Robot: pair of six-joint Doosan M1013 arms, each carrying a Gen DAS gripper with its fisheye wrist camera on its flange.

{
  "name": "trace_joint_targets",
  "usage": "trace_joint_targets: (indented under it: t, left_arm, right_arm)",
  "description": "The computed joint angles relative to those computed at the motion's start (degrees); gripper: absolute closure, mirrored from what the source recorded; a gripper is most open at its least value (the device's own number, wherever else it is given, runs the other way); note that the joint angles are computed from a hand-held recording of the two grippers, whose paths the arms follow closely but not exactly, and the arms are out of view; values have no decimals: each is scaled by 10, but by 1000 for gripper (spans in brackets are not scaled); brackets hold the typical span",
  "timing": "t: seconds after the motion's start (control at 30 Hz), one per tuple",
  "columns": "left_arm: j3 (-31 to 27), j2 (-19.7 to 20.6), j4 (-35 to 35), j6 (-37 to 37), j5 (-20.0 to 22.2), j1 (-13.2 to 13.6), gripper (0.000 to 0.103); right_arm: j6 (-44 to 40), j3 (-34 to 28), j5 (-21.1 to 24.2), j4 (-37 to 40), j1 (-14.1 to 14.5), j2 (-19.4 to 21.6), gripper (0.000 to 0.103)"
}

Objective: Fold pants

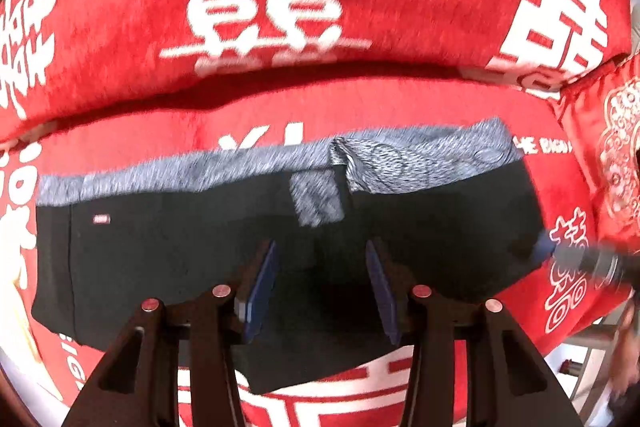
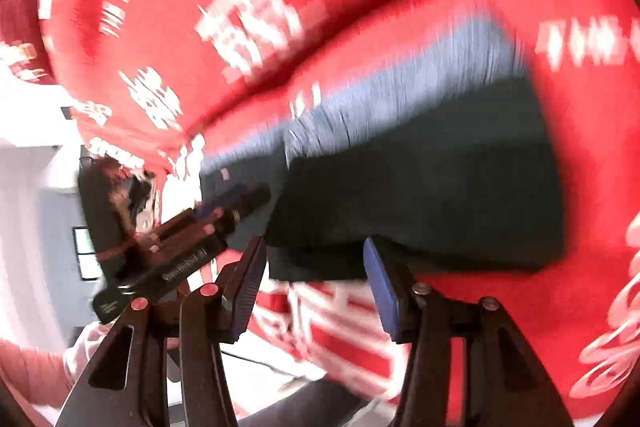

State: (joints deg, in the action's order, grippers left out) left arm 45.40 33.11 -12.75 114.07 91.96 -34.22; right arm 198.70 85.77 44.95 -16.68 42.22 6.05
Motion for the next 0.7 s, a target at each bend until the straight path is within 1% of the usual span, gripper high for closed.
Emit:
trace_joint_targets:
  t: [0.03, 0.07, 0.13, 0.17, 0.2, 0.23, 0.27, 0.3, 0.33, 0.4, 0.43, 0.47, 0.5, 0.53, 0.57, 0.6, 0.63, 0.67, 0.7]
  left_arm:
    - [-7, 4, -4, -1, 5, -4, 56]
    - [-10, 7, -5, -3, 6, -9, 56]
    - [-6, 7, -5, -8, 3, -18, 56]
    - [-3, 8, -6, -13, 2, -23, 56]
    - [-2, 10, -9, -16, 3, -28, 56]
    - [1, 11, -11, -19, 4, -34, 56]
    - [7, 10, -5, -22, -1, -38, 56]
    - [17, 8, 5, -24, -9, -42, 56]
    - [30, 5, 26, -25, -14, -47, 56]
    - [56, -4, 46, -25, -22, -47, 56]
    - [73, -13, 40, -14, -35, -43, 56]
    - [91, -24, 38, 4, -52, -41, 56]
    - [101, -31, 45, 18, -60, -42, 56]
    - [113, -39, 56, 34, -68, -45, 56]
    - [121, -45, 66, 39, -74, -47, 56]
    - [120, -46, 70, 35, -70, -46, 56]
    - [117, -45, 72, 26, -63, -45, 56]
    - [109, -43, 71, 9, -52, -41, 56]
    - [105, -44, 68, -5, -49, -36, 56]
  right_arm:
    - [25, 7, 40, -45, 3, -14, 47]
    - [41, 14, 64, -62, 1, -23, 47]
    - [56, 38, 99, -63, -12, -40, 47]
    - [49, 59, 104, -42, -24, -49, 47]
    - [48, 85, 79, -23, -37, -59, 47]
    - [60, 120, 24, -5, -49, -73, 48]
    - [65, 146, -29, 9, -58, -81, 54]
    - [52, 165, -82, 34, -69, -83, 66]
    - [22, 171, -105, 68, -76, -80, 66]
    - [7, 163, -107, 77, -72, -75, 66]
    - [-12, 155, -106, 89, -73, -71, 66]
    - [-31, 148, -92, 104, -71, -68, 66]
    - [-54, 137, -70, 124, -73, -60, 66]
    - [-69, 129, -37, 140, -70, -54, 66]
    - [-81, 112, 6, 151, -69, -43, 56]
    - [-80, 102, 25, 152, -70, -34, 56]
    - [-62, 101, 28, 140, -67, -33, 56]
    - [-56, 92, 43, 137, -66, -29, 53]
    - [-57, 76, 74, 131, -64, -24, 51]
